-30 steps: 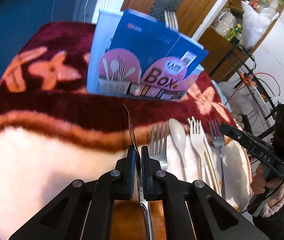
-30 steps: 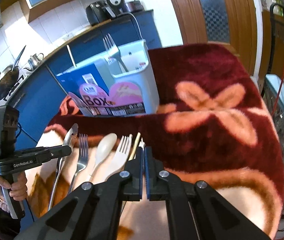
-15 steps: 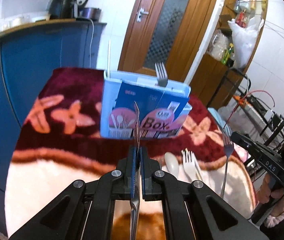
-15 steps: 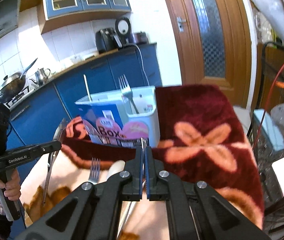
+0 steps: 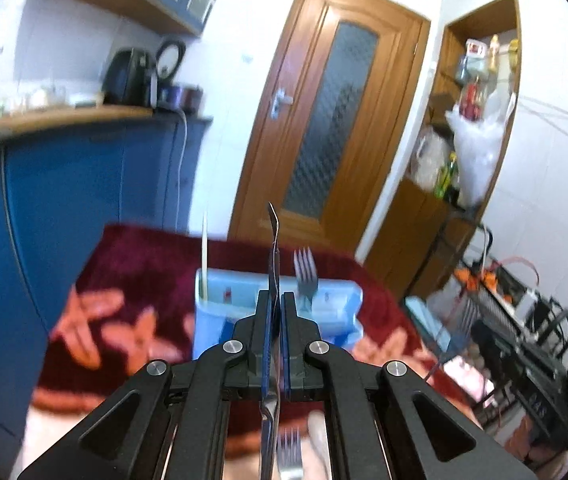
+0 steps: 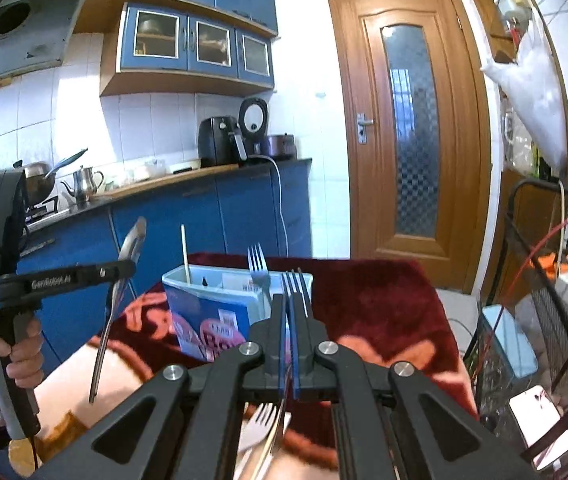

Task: Organize utensils
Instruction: 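Carry the knife with the left tool while the right tool carries the fork to the holder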

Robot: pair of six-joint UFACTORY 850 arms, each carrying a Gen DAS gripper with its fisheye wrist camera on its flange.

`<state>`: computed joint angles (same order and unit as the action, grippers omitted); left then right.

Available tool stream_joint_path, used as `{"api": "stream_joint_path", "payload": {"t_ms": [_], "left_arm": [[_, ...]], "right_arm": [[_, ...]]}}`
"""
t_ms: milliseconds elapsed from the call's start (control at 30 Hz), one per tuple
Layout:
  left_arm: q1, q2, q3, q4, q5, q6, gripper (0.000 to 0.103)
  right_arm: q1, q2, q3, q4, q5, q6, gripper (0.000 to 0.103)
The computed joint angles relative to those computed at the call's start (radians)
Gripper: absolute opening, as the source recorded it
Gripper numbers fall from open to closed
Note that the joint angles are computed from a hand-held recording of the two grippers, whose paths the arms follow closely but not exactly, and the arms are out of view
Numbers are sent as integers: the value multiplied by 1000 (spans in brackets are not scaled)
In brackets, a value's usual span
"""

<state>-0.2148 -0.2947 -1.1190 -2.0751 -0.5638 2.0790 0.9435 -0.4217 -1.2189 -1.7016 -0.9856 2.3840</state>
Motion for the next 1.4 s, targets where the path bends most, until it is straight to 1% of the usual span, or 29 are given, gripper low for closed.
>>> {"api": "stream_joint_path", "payload": {"t_ms": [67,167,267,433,500,667,833,1000,1233,1400], "left_arm": [[-7,0,-12,-60,3,51,4],[-9,-16,-49,-101,-15,62,4],[-16,-35,-80,-216,-21,133,4],[-27,-76,-144,-354,-26,204,4],[-34,-93,-168,-404,-27,235,4],[-58,-129,-201,-571,-49,376,4],[-75,-164,-216,-697,-74,485,4],[-91,-202,-230,-838,-101,607,4],[-107,-209,-195,-943,-181,758,6],[-105,-204,-201,-945,-185,765,4]], "right_arm": [[-5,1,-7,-10,-4,-4,2],[-12,3,-16,-21,-11,-12,2],[-21,12,-25,-29,-26,-34,1],[-26,18,-45,-51,-65,-77,1],[-30,16,-53,-50,-66,-86,1],[-54,7,-52,-36,9,-65,1],[-81,-10,-44,2,117,-60,1],[-100,-30,-45,37,186,-56,2],[-118,-42,-33,61,229,-41,2],[-135,-37,-21,77,247,-26,2]]}}
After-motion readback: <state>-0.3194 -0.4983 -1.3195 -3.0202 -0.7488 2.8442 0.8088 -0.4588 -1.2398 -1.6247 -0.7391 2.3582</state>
